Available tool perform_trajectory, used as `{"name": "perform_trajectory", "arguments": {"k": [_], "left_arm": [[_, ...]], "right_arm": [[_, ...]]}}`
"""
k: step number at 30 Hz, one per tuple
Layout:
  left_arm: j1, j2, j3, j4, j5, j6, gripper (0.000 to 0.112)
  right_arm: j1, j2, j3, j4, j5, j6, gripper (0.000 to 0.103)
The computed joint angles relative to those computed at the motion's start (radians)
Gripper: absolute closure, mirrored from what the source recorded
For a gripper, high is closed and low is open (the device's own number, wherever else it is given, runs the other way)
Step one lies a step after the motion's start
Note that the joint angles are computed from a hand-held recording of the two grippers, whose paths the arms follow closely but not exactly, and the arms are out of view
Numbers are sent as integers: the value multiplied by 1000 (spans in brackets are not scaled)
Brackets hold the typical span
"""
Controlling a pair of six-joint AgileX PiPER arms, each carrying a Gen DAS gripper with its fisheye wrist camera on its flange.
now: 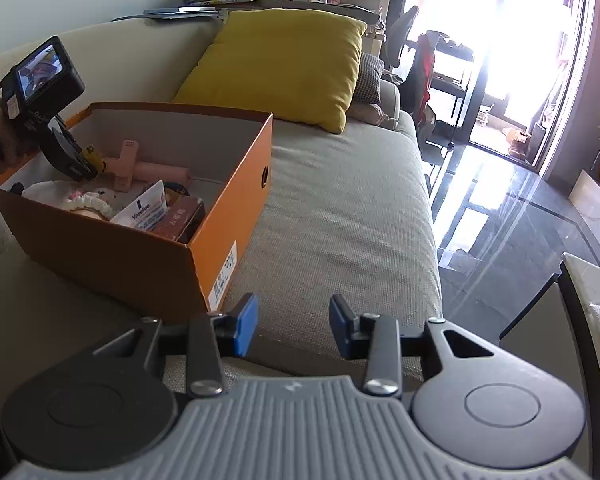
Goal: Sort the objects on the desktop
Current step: 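Lower the tape measure into the box and open the left tool, then grasp the white charger with the left tool while the right grasps the round metal tin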
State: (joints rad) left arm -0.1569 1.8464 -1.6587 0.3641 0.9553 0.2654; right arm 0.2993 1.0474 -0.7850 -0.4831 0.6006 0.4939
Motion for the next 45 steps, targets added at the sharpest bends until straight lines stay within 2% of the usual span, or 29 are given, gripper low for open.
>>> {"name": "perform_trajectory", "arguments": {"k": [8, 10, 11, 14, 15, 18, 23, 26, 27, 31, 37, 41, 42, 43, 45], "left_arm": [[74, -19, 2, -151, -10, 72, 80], [94, -26, -16, -217, 20, 99, 65], [105, -38, -11, -250, 20, 120, 63], [120, -73, 6, -286, 23, 145, 65], [123, -86, 16, -291, 16, 144, 71], [128, -156, 68, -332, -6, 137, 71], [163, -336, 176, -510, -13, 250, 71], [199, -468, 252, -635, 39, 359, 71], [187, -470, 244, -657, 51, 370, 71], [145, -629, 404, -681, 90, 419, 71], [69, -799, 648, -748, 148, 470, 71], [-117, -869, 772, -589, 104, 302, 71], [-156, -888, 805, -547, 88, 268, 69], [-199, -900, 828, -502, 69, 225, 62], [-283, -925, 861, -422, 44, 143, 60]], "right_arm": [[-23, -26, 33, 22, 12, -9, 62], [-26, -30, 40, 29, 10, -9, 61], [-26, -33, 43, 34, 9, -11, 61], [-12, -40, 50, 23, 11, 3, 61], [-6, -43, 52, 21, 13, 7, 61], [-5, -58, 54, 68, 17, -31, 61], [-7, -94, 60, 221, 49, -127, 61], [16, -121, 76, 292, 90, -155, 61], [38, -128, 82, 294, 110, -139, 61], [134, -140, 110, 302, 176, -64, 61], [267, -155, 158, 442, 218, -66, 59], [386, -129, 176, 448, 230, 13, 52], [410, -119, 180, 439, 233, 42, 51], [420, -108, 184, 442, 232, 52, 51], [415, -93, 198, 476, 231, 44, 51]]}}
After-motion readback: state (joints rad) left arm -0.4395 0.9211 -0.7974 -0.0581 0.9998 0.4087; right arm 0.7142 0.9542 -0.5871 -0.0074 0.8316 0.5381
